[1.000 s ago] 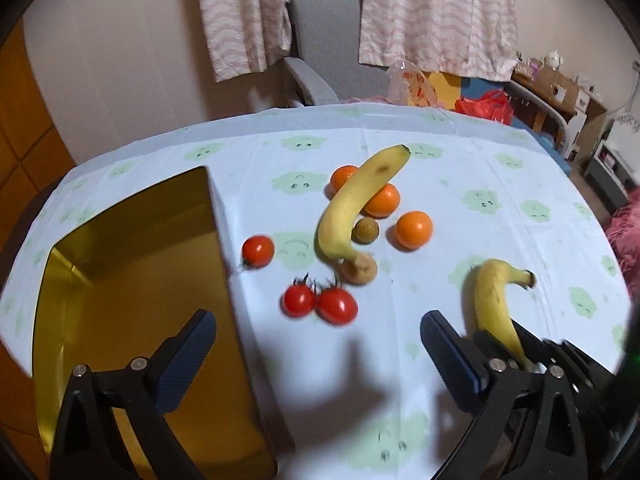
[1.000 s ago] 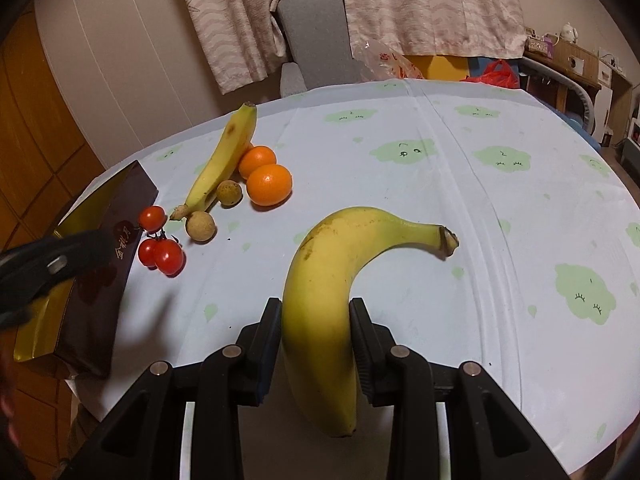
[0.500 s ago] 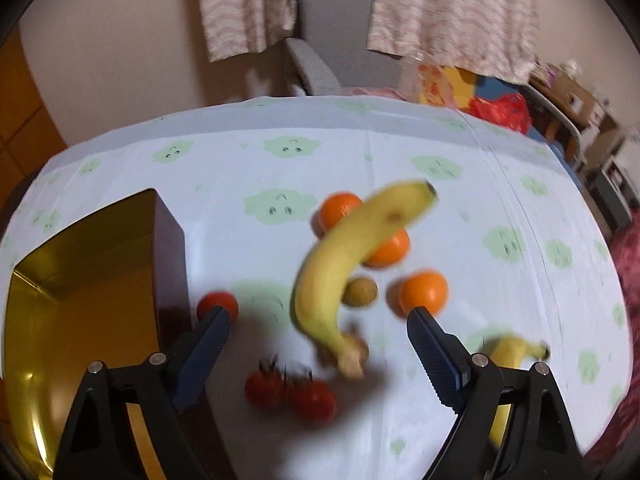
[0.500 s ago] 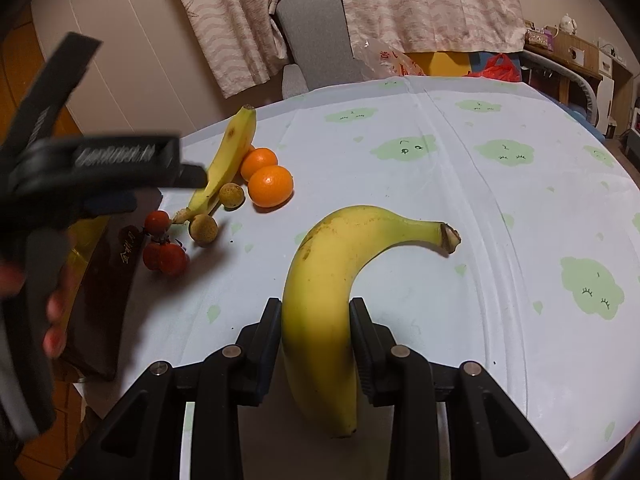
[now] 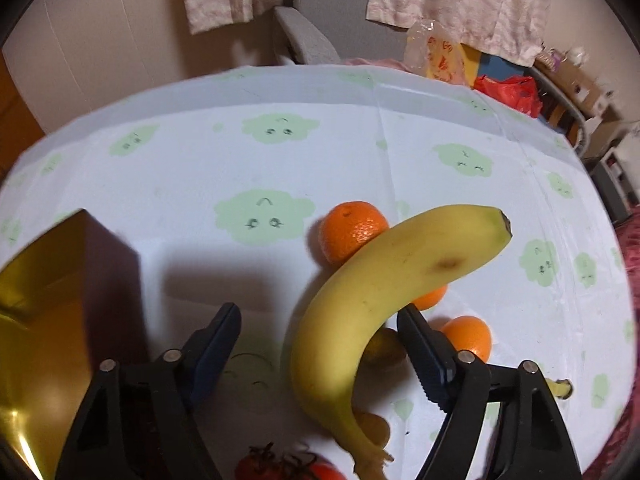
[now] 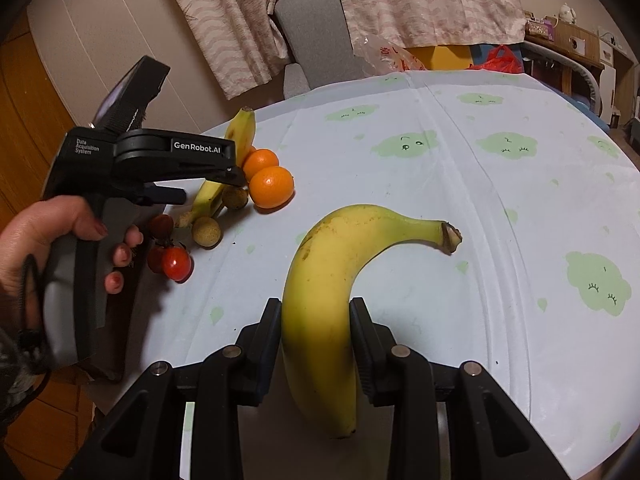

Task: Organize fruits
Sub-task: 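Grasp the other banana with the left gripper while the right gripper holds its banana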

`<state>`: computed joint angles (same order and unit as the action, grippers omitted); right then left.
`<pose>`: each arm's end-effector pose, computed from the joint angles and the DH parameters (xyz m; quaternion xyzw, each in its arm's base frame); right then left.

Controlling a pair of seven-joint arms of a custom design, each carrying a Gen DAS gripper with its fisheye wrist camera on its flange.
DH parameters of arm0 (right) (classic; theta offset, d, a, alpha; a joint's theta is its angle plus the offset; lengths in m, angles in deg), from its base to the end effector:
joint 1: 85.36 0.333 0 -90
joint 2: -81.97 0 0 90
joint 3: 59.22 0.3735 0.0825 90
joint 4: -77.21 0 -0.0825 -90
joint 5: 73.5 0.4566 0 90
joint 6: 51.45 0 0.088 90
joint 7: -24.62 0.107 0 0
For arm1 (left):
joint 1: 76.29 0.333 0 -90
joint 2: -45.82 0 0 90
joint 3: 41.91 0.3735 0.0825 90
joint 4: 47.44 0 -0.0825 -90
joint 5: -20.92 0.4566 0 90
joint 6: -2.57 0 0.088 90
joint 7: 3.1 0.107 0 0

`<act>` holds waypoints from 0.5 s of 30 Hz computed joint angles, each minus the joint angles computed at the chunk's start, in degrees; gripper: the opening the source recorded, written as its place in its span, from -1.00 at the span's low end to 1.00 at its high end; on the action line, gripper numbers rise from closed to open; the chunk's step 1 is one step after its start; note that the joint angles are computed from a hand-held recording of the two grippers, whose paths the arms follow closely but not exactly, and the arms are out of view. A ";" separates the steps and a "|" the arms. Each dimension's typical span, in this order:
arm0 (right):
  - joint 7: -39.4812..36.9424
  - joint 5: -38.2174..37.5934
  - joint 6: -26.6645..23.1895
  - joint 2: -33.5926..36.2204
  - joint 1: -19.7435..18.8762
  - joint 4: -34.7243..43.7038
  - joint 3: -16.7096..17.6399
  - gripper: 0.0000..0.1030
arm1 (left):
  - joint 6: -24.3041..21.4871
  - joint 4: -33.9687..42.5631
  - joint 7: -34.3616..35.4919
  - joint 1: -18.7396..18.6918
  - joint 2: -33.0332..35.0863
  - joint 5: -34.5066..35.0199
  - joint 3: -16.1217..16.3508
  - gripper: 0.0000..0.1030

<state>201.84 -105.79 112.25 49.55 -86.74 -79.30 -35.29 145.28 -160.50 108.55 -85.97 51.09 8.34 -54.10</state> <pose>0.3884 0.1930 0.4453 -0.4242 0.8215 -0.2153 0.3145 0.6342 -0.2494 0.4934 -0.4505 0.8627 -0.2143 0.0827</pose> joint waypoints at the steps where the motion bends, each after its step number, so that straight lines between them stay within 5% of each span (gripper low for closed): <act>1: 0.03 0.01 0.06 -0.01 0.04 -0.03 -0.06 -0.32 | -0.13 0.12 0.92 0.09 0.14 -1.07 -0.16 0.46; 6: 0.38 -0.06 0.17 0.03 -0.16 0.01 0.12 -0.32 | -2.08 0.12 8.36 0.61 -0.20 -8.22 -0.79 -0.08; 15: 0.82 -0.43 -0.16 -0.02 -0.30 0.12 0.46 -0.32 | -3.35 -0.97 11.61 1.27 -1.79 -13.91 0.05 -0.26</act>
